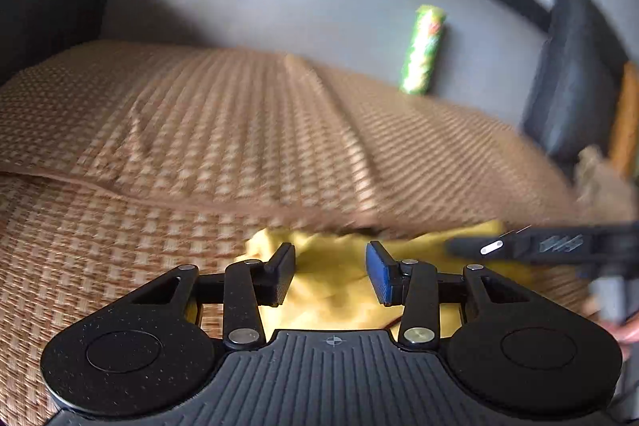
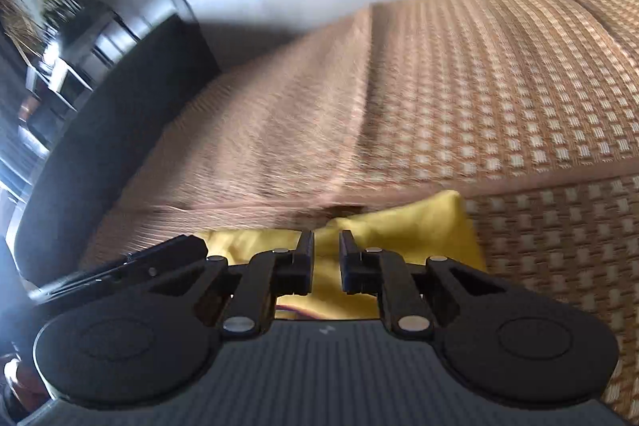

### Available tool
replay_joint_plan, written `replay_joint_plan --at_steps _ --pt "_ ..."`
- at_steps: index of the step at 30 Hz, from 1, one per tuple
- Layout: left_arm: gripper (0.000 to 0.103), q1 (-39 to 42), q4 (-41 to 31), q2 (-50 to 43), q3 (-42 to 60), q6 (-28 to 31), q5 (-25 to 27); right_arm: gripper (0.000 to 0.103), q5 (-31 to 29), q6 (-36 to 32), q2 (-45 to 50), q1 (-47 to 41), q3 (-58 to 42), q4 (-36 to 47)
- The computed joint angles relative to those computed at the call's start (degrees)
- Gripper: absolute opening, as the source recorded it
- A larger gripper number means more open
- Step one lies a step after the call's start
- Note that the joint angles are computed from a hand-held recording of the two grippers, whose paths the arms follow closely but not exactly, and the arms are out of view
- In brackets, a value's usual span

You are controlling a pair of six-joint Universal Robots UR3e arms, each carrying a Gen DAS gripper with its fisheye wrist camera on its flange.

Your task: Fold clothes

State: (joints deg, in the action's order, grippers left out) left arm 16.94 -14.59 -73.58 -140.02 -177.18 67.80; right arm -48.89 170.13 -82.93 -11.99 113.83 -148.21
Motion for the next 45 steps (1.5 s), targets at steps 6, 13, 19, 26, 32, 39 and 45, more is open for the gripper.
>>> replay_joint_plan --at_steps 6,13,19,26,32,39,45 --pt "0.054 9.09 -9.30 8.97 -2.06 1.79 -6.65 0.000 3.04 5.62 1.96 -6.76 3.48 -3.77" --pt "0.056 11.00 -31.16 6.13 10.72 11.11 -22.76 0.008 8.72 -0.30 -1.86 -3.06 0.15 2.79" --pt "0.041 6.88 -24.05 -6.87 12.59 5.60 -15.81 0.005 2.57 -4.88 1.29 0.41 -3.37 8.69" --pt "0.068 24.50 -43.34 11.33 8.81 13.56 -23.87 0.012 6.39 -2.91 -7.57 -12.47 5.60 8.61" --pt "0.074 31.23 -63.80 15.51 13.93 26.50 -21.41 0.064 6.50 -16.11 -18.60 -18.27 6.43 21.72" --pt "0.077 28.63 -60.11 12.30 11.91 26.88 -20.90 0.061 2.92 -17.02 -16.48 -18.22 6.33 26.00" --pt "0.078 21.65 -48.40 5.69 12.28 21.69 -20.63 0.058 6.17 -11.85 -11.37 -15.17 8.13 20.05"
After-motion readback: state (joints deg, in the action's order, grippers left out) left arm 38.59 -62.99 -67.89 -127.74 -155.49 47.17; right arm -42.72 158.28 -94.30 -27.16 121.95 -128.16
